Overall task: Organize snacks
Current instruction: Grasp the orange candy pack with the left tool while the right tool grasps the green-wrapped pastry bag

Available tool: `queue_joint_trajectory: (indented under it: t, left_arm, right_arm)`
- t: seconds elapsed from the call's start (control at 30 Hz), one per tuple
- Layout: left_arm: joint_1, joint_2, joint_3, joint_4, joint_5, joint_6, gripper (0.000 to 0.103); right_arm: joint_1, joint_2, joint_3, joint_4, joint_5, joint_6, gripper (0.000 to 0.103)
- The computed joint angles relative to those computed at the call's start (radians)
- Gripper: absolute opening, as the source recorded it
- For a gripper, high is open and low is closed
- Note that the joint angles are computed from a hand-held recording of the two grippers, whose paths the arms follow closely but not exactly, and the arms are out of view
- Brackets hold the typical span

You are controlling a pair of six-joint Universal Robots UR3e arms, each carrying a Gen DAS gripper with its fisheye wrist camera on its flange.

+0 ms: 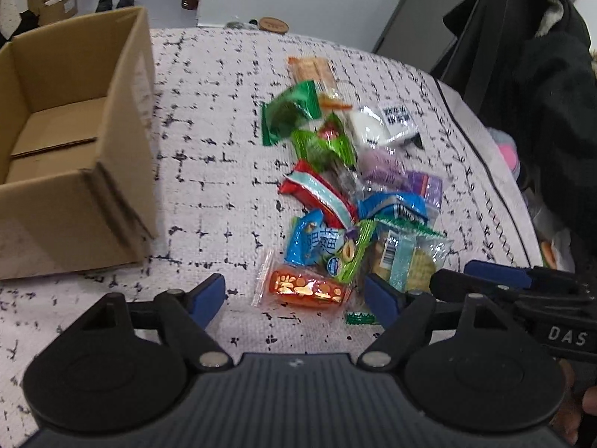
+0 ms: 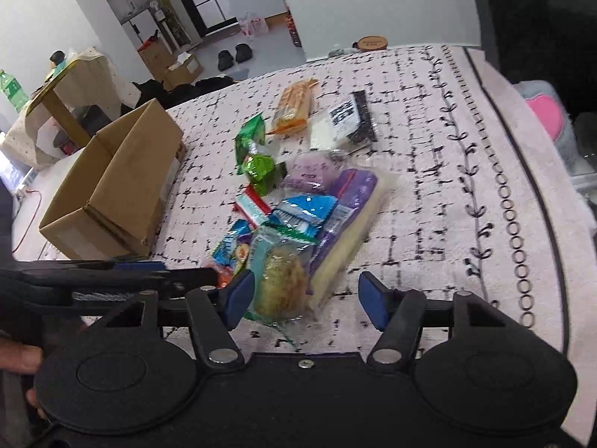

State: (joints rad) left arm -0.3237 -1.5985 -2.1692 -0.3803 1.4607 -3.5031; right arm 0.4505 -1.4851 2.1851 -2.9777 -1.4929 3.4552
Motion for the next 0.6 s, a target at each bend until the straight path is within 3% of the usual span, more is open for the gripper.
queue_joint_trajectory:
  t: [0.2,0.43,0.6]
  left_arm:
    - [-0.005,-0.076,0.013,0.046,-0.007,0.012,0.075]
    - [-0.05,-0.13,0.016,0.118,0.045,0.036,0.074]
    - [-0.024,-0.107,-0.029,0.163,0.0,0.07,0.05]
  right_arm:
    - [-0.002,0.037,-0.016,-0.006,0.026,-0.005,0.051]
    - [-0.033,-0.006,0.032,0.004,0.051,0.007,0.051]
    - [-0.035,-0.002,0.043,-0.047,0.063,0.013,0.051]
